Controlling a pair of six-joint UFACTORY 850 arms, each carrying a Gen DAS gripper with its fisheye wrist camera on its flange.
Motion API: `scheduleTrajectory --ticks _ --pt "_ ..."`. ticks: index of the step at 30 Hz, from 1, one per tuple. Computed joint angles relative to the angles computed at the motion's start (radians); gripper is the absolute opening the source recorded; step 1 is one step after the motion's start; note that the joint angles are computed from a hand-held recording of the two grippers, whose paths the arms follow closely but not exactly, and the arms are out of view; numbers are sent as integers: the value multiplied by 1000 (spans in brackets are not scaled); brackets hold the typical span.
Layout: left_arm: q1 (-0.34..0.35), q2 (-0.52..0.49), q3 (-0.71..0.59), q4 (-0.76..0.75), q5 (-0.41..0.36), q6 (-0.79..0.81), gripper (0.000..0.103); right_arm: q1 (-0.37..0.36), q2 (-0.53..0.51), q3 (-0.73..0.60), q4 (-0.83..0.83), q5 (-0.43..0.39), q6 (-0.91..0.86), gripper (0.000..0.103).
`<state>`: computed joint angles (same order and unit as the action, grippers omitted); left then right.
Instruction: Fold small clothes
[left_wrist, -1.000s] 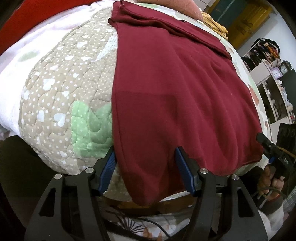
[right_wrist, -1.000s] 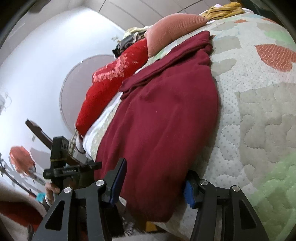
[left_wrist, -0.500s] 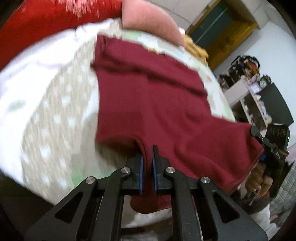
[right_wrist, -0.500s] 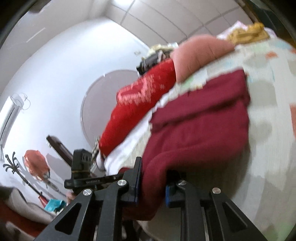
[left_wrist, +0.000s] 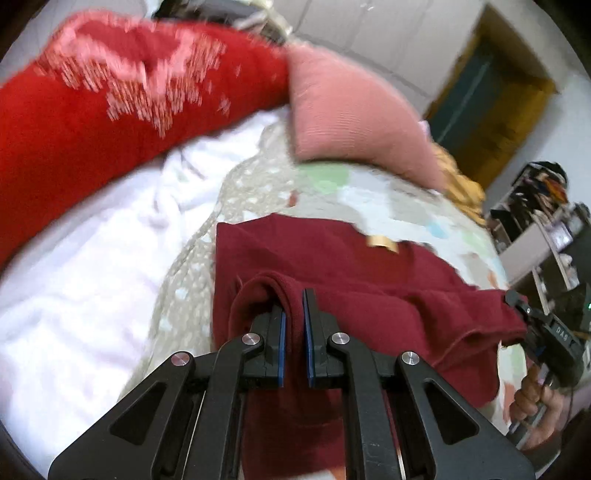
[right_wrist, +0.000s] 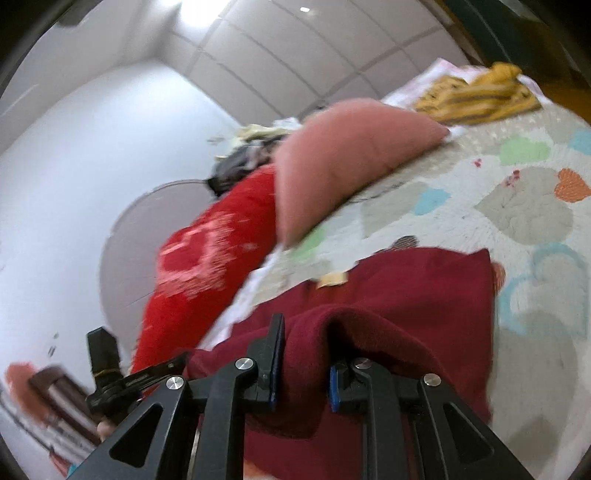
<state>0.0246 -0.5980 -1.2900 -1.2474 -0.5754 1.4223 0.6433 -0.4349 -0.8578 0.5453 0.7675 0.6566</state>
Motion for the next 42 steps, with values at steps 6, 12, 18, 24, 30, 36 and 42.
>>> scheduleTrajectory --ticks 6,12,18,24,30,36,42 --pt "5 -138 -193 195 -135 -263 8 -134 -92 -12 -271 52 408 41" --pt "26 -181 -309 277 -304 -370 13 -137 37 66 -209 -14 318 51" --pt "8 -163 -286 278 -259 -355 19 -49 123 111 137 46 10 59" --pt "9 -197 -322 186 -246 -399 63 -57 22 -74 138 -225 -289 57" --pt "17 -199 -328 212 -194 -442 67 -107 -153 -276 633 -336 -792 57" --pt "34 -141 -215 245 -126 -342 67 -85 -143 -282 833 -333 -963 57" --pt "1 -187 -251 292 -77 -413 67 11 -76 -222 868 -288 -1021 61"
